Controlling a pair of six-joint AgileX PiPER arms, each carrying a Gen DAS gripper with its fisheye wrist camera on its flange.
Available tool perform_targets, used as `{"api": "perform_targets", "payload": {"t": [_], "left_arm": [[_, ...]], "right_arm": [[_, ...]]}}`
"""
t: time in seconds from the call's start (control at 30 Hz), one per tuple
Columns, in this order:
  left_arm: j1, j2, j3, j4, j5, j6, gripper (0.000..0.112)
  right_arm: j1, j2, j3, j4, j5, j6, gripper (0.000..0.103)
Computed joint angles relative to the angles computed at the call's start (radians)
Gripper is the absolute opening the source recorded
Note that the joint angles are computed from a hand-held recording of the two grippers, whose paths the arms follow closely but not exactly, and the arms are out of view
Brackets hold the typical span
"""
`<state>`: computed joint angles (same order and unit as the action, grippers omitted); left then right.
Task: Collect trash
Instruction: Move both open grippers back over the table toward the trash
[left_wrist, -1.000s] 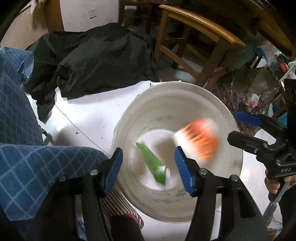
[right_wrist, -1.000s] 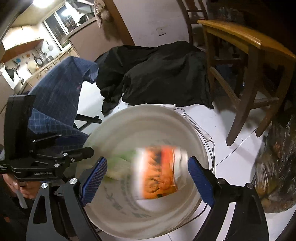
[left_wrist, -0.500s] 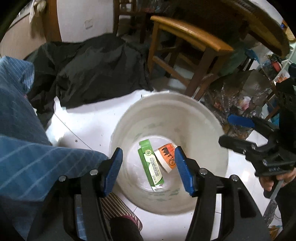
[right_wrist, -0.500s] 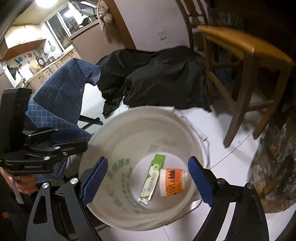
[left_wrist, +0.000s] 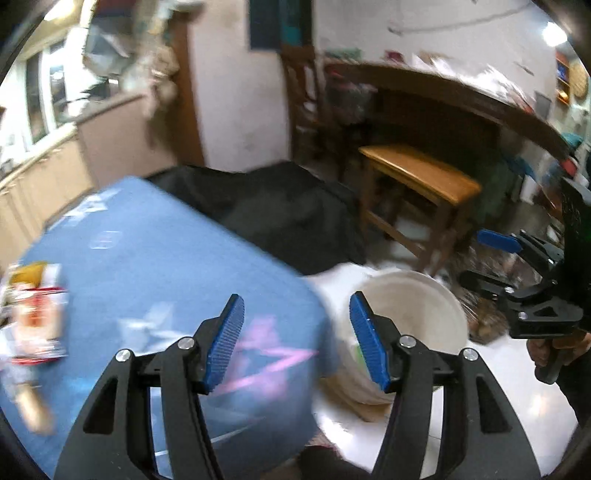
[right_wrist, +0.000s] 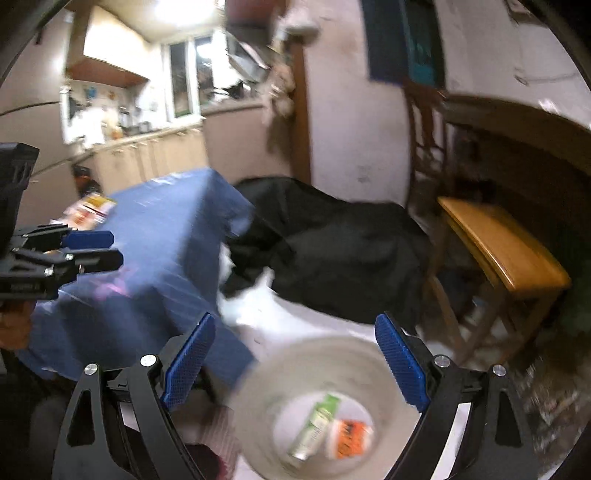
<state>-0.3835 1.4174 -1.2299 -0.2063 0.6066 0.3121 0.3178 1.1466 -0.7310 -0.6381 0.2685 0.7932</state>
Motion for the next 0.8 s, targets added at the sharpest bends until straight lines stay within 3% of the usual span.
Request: {"api": "perform_targets", "payload": {"t": [0.1,0.33,0.47,0.63,0.73,0.8], "left_arm": [[0.141,-0.087,0.013,-0.051,0.038,0.047,0.061],[0.459,-0.234,0.134,-0.124,0.06,0.152,0.061],[0.698,-0.241,0.184,-0.234,0.102,0.279,0.061],[1.0,-0.187,0.191,-0.377,0.183,0.432,0.061],[1.116,-0.154,0.172,-0.399,0.205,0.459,0.061],[1.148,-0.117,0.138,-0.379,0.203,0.439,0.061]], "right_arm": [[0.126,0.055,-0.112,-0.072,0.073,0.084,0.088],[0.343,0.248,-0.399,-0.052,0.174,0.073,0.088],[0.414,0.394,-0.567,0.037,0.2,-0.017,0.088],[0.476,0.599,-0.82,0.203,0.256,-0.206,0.08],[0.486,0.726,-1.007,0.339,0.314,-0.343,0.072],[0.489,0.802,-1.121,0.422,0.342,-0.423,0.072]]}}
